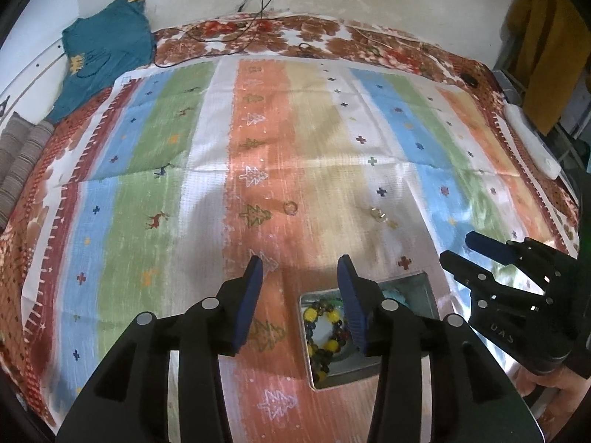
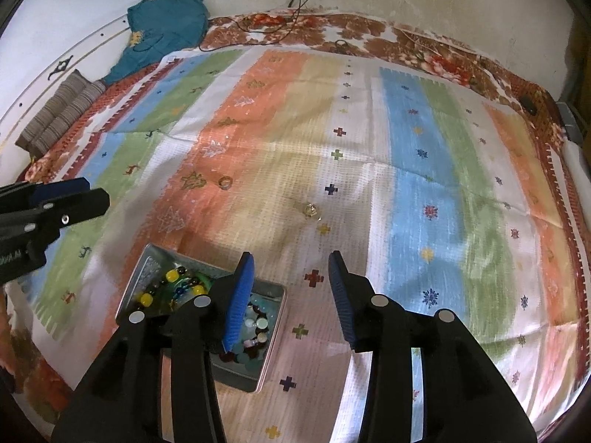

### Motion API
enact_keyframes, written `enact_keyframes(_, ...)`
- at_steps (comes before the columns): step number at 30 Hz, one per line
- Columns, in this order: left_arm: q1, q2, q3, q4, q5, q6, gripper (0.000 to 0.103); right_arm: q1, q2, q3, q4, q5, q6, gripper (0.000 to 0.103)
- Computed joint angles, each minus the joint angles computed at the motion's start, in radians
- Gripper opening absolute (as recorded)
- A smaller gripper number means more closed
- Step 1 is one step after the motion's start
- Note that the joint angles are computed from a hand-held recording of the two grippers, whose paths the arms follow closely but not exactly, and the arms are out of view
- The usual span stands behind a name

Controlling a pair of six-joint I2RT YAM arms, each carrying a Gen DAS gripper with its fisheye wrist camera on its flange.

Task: Organize jewelry
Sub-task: 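Move the left tool to the silver ring while the right tool approaches the gold ring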

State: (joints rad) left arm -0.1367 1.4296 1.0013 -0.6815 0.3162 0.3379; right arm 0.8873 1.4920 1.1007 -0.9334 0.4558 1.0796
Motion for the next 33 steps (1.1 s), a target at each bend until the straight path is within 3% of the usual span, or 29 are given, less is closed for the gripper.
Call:
enact_keyframes(4,-0.011,0.045,0.032,0.005,-0.012,0.004,0.051,-0.027,0.016,0.002,0.023,-0.011,-0.026,0.042)
enact_keyframes(19,-0.088,0.264,0.17,0.035,-0.072,-0.05,0.054,-0.171,0.078,-0.034,0.141,-0.099,-0.14,0.049)
enact_keyframes(33,-0.117,0.469,0.299,0.033,-0.105,-0.073,0.055,-0.257,0.16,-0.043,0.214,-0.169,-0.241,0.049)
